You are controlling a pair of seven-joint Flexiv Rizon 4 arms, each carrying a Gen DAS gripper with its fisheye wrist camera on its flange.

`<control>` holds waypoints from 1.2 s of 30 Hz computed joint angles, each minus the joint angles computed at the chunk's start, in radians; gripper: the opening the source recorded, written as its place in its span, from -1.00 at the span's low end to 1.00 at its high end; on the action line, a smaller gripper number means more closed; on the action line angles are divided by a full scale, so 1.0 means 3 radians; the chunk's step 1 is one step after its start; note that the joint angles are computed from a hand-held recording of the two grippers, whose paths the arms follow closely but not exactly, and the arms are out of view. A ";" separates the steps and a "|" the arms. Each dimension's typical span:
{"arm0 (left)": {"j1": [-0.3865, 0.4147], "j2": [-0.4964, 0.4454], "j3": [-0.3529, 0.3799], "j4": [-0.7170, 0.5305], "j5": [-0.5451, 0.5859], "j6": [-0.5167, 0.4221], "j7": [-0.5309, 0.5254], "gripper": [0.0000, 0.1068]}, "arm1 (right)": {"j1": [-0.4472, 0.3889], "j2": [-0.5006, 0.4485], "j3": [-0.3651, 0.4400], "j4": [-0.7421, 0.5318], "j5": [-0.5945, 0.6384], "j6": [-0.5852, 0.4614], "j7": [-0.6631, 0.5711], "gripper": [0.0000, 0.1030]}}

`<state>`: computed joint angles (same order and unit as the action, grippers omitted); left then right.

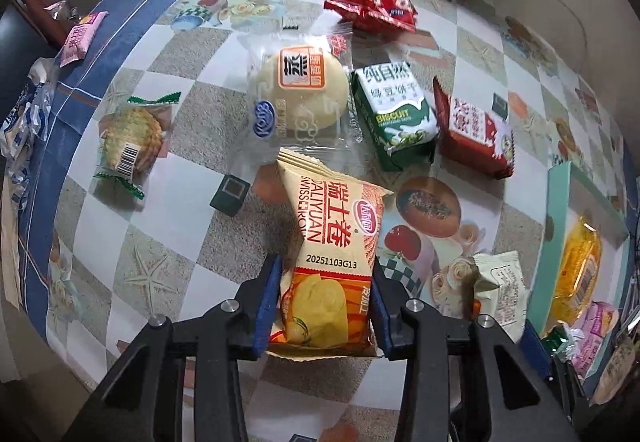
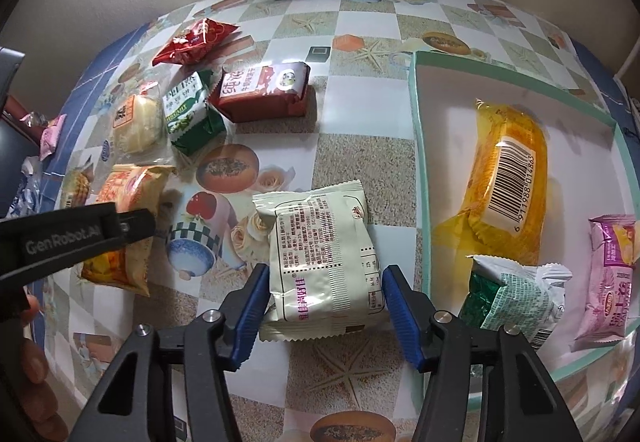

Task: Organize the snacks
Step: 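Grasp the cream pack with the right tool while the left tool grasps the yellow Daliyuan pack, then lift the cream pack and yellow Daliyuan pack and carry both over the white tray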

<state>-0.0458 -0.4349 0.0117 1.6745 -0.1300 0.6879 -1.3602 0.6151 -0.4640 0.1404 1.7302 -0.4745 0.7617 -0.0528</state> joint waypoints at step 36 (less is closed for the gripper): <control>-0.0102 0.0613 -0.0160 0.0315 -0.0418 0.0485 0.0461 -0.21 | -0.0468 0.1207 0.0163 0.0987 -0.0580 -0.0276 0.1125 0.16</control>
